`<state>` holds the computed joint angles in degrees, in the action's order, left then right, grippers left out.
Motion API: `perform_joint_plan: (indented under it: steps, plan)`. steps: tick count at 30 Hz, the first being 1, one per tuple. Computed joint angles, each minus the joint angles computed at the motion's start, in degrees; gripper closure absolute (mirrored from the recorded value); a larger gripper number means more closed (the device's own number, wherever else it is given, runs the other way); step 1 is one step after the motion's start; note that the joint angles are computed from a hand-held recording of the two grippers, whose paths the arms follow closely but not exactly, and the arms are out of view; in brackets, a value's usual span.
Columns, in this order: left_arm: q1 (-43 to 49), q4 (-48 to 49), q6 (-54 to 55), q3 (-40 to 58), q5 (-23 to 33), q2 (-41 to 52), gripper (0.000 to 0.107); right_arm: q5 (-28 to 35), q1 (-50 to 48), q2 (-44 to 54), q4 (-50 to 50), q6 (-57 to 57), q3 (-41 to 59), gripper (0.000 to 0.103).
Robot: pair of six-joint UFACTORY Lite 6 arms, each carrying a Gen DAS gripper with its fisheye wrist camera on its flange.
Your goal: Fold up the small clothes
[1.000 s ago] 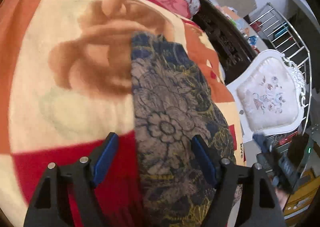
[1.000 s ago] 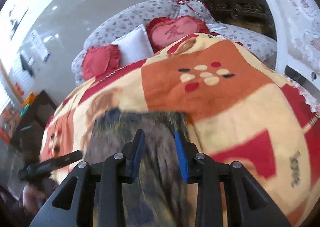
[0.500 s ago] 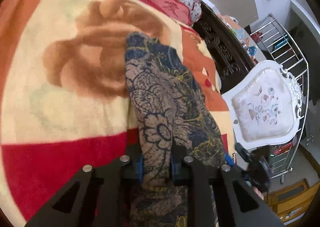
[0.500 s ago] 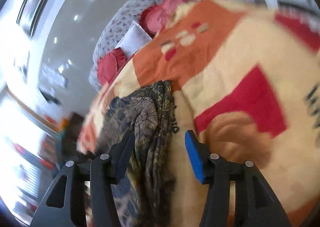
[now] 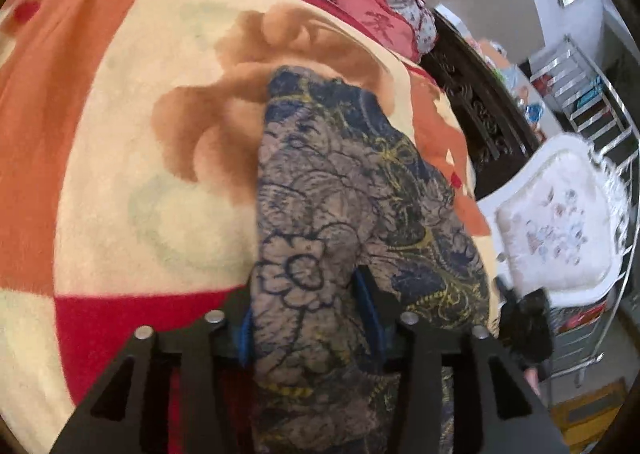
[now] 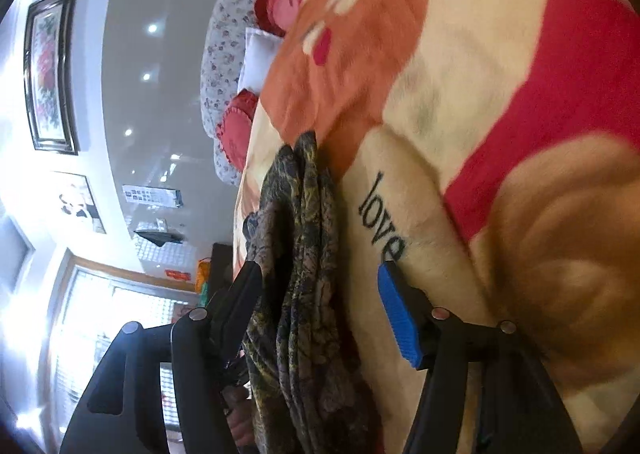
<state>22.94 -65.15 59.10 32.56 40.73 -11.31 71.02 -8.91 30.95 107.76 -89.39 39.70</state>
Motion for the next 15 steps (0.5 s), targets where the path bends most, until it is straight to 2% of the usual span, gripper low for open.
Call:
perform_joint_plan:
  steps: [4, 11, 13, 15]
  plan:
    - [-4.2, 0.0, -0.9, -0.9, -3.6, -1.6, 0.045, 3.5, 0.2, 0.9, 2.2, 0.7, -0.2, 0.016]
    - [-9.9, -7.9, 7.1, -6.5, -11.1, -6.5, 0.035, 4.7, -0.4, -2.9, -2.0, 0.5, 0.4, 0.016]
    - [-10.5, -9.4, 8.3, -7.4, -11.9, -7.1, 0.035, 1.1, 2.1, -3.7, -4.1, 2.0, 2.2, 0.016]
    - [-10.0, -10.1, 9.0, -7.3, -11.3, -6.8, 0.034, -7.2, 6.2, -5.9, -4.4, 2.7, 3.3, 0.019]
